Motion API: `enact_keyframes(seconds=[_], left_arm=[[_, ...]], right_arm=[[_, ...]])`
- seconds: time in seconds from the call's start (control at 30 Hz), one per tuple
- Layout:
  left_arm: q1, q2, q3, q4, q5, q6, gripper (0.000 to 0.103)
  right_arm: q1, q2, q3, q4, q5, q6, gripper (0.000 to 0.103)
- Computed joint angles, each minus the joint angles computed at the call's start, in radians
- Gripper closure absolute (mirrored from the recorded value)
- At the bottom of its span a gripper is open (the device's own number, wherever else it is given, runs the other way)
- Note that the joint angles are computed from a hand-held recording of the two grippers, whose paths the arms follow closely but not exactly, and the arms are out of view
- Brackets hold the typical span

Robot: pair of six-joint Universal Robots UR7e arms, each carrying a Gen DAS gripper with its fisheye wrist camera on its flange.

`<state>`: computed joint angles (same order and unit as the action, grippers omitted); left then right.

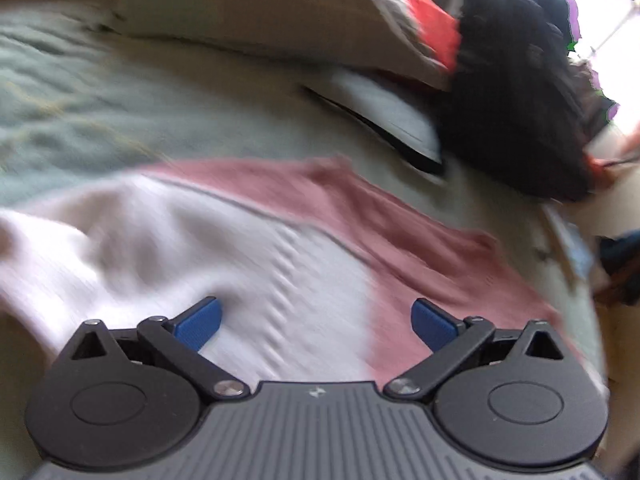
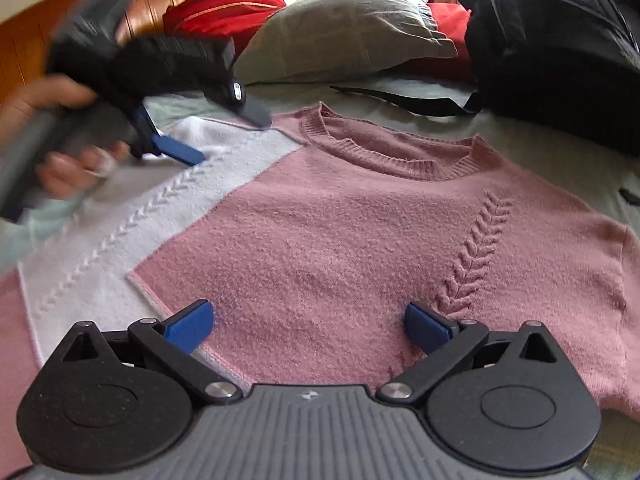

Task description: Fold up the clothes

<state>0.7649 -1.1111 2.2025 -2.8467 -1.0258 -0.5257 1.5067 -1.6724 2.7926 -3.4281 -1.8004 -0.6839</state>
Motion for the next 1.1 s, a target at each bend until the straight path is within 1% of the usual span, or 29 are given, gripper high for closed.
enact_keyframes(seconds=[0.03, 0.1, 0.17, 0.2, 0.3, 0.37, 0.43, 0.5, 0.57, 0.67, 0.7, 0.77, 0.8, 0.83, 0.97, 1.0, 1.03, 1.1], left_arm=[[0.012, 0.012, -0.006, -0.025, 0.034, 0.011, 0.003], [0.046, 0.031, -0.027, -0.058, 0.067, 0.008, 0.003], [0.079, 0.050, -0.052, -0.094, 0.045, 0.013, 0.003], [0.093, 0.059, -0.066, -0.105, 0.037, 0.013, 0.003], [0.078, 0.068, -0.096, -0.038, 0.066, -0.022, 0.003], [0.055, 0.057, -0.090, -0.021, 0.075, -0.021, 0.003], [0.037, 0.028, -0.076, -0.012, 0.036, -0.010, 0.003], [0.023, 0.012, -0.061, -0.043, -0.015, 0.019, 0.002], [0.016, 0.026, -0.065, -0.075, -0.042, 0.037, 0.002], [0.029, 0.076, -0.095, -0.090, -0.039, 0.036, 0.002], [0.040, 0.089, -0.110, -0.065, -0.036, 0.021, 0.002], [0.053, 0.117, -0.124, -0.056, 0.004, 0.001, 0.003], [0.059, 0.132, -0.126, -0.071, 0.025, -0.001, 0.003], [0.059, 0.146, -0.122, -0.129, 0.047, 0.020, 0.002], [0.068, 0.208, -0.155, -0.227, 0.131, 0.066, 0.002], [0.060, 0.222, -0.167, -0.228, 0.171, 0.084, 0.002], [0.051, 0.231, -0.182, -0.190, 0.214, 0.082, 0.002], [0.041, 0.221, -0.177, -0.173, 0.209, 0.082, 0.002]], right_arm=[[-0.017, -0.030, -0.004, 0.039, 0.027, 0.012, 0.000], [-0.048, -0.080, -0.010, 0.103, 0.073, 0.029, 0.000], [-0.071, -0.116, -0.015, 0.150, 0.109, 0.042, 0.000], [-0.074, -0.121, -0.015, 0.155, 0.113, 0.045, 0.000], [-0.070, -0.133, -0.013, 0.164, 0.113, 0.053, 0.000], [-0.061, -0.154, -0.015, 0.188, 0.106, 0.067, 0.000], [-0.054, -0.186, -0.019, 0.227, 0.105, 0.085, 0.000], [-0.072, -0.234, -0.023, 0.285, 0.146, 0.101, 0.000], [-0.094, -0.269, -0.027, 0.333, 0.184, 0.118, 0.000], [-0.104, -0.277, -0.031, 0.340, 0.188, 0.140, 0.000], [-0.109, -0.279, -0.032, 0.341, 0.190, 0.145, 0.000], [-0.129, -0.290, -0.034, 0.352, 0.208, 0.151, 0.000], [-0.139, -0.295, -0.035, 0.358, 0.216, 0.154, 0.000], [-0.149, -0.300, -0.036, 0.364, 0.225, 0.157, 0.000], [-0.150, -0.285, -0.033, 0.346, 0.220, 0.154, 0.000], [-0.149, -0.280, -0.032, 0.340, 0.216, 0.152, 0.000], [-0.146, -0.277, -0.031, 0.333, 0.212, 0.150, 0.000], [-0.140, -0.272, -0.029, 0.326, 0.202, 0.141, 0.000]])
